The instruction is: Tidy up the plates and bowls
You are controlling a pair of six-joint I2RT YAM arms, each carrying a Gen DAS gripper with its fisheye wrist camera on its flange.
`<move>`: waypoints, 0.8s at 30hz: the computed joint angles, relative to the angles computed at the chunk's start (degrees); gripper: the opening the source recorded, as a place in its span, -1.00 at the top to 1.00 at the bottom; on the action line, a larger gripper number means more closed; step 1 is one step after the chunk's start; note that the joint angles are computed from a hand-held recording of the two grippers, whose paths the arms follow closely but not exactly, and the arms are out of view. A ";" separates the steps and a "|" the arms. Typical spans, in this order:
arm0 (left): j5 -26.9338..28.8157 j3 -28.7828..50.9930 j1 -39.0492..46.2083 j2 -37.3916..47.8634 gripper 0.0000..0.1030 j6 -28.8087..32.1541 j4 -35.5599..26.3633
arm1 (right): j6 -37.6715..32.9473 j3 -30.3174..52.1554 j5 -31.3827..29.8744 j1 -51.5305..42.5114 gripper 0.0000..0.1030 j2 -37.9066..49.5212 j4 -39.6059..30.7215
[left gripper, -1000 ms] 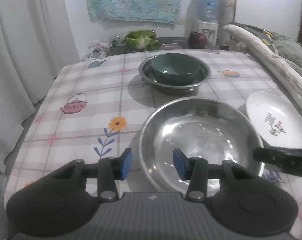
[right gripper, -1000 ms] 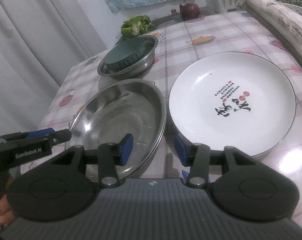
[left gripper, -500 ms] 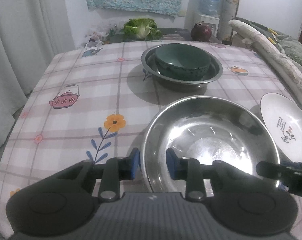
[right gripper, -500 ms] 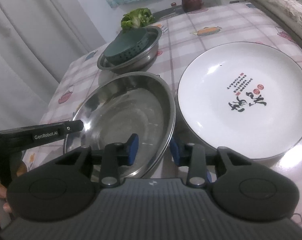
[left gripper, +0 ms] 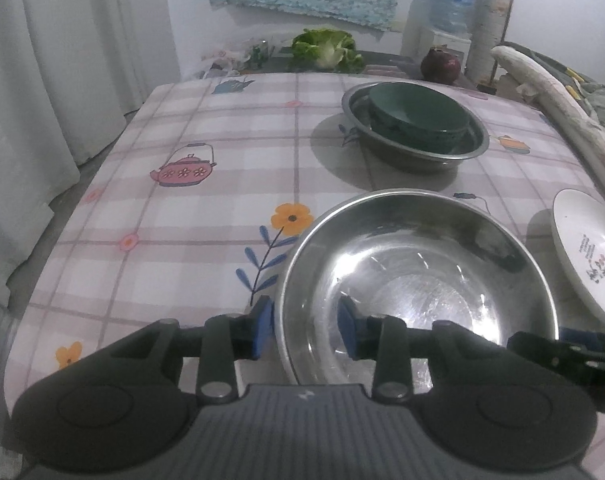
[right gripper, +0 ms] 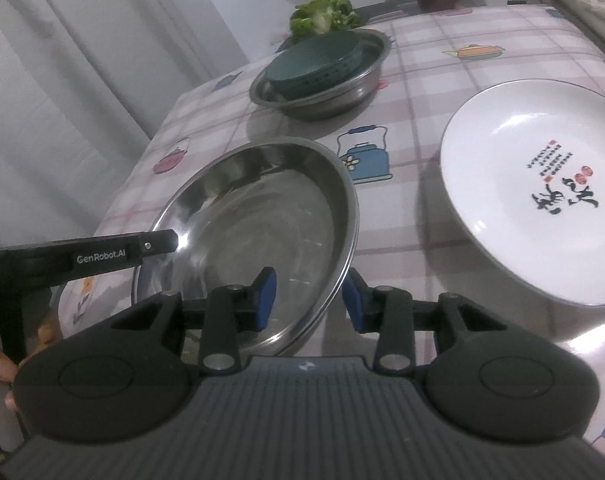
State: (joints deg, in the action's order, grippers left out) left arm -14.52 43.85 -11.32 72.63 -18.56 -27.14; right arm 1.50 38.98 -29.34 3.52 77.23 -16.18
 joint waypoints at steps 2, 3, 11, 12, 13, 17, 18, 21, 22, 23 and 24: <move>-0.25 -0.12 -0.05 -0.80 0.07 -0.36 -0.50 | -0.18 -0.02 -0.18 0.08 0.22 -0.38 -0.44; -0.92 -0.10 -0.36 -1.19 -0.04 -0.61 -0.72 | -0.27 -0.13 -0.37 0.01 0.16 -0.96 -0.82; -5.53 1.88 -6.38 -5.95 -0.41 -3.95 -4.92 | -3.96 -1.59 -1.68 -6.62 -0.61 -8.83 -3.77; -6.43 2.31 -7.79 -6.00 -0.46 -4.26 -5.30 | -4.79 -1.55 -2.33 -8.13 -0.66 -9.54 -4.46; -7.43 2.96 -9.51 -5.99 -0.48 -4.61 -5.87 | -5.51 -1.35 -2.84 -9.47 -0.76 -9.90 -5.05; -10.56 6.10 -16.63 -4.45 -0.56 -5.45 -7.52 | -8.74 -0.03 -5.77 -17.21 -0.97 -10.74 -7.56; -11.18 7.14 -18.45 -3.56 -0.58 -5.51 -7.66 | -9.23 0.15 -5.94 -19.04 -0.97 -11.12 -7.92; -12.49 9.96 -23.16 -0.37 -0.63 -5.77 -7.28 | -11.21 1.34 -5.32 -25.05 -0.97 -11.89 -9.54; -12.72 11.11 -24.75 1.04 -0.64 -5.87 -6.96 | -11.62 1.44 -4.38 -26.62 -0.97 -12.32 -9.37; -12.93 11.97 -26.20 2.23 -0.66 -6.13 -6.70 | -12.49 1.43 -2.76 -28.05 -0.97 -12.88 -8.95; -12.96 12.92 -27.45 3.56 -0.66 -6.23 -6.38 | -13.57 1.22 -1.01 -29.08 -0.97 -12.98 -7.83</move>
State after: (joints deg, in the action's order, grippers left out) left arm -27.48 56.77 -38.77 76.19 -24.80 -33.52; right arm -12.07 40.20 -30.34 -25.56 64.25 -24.01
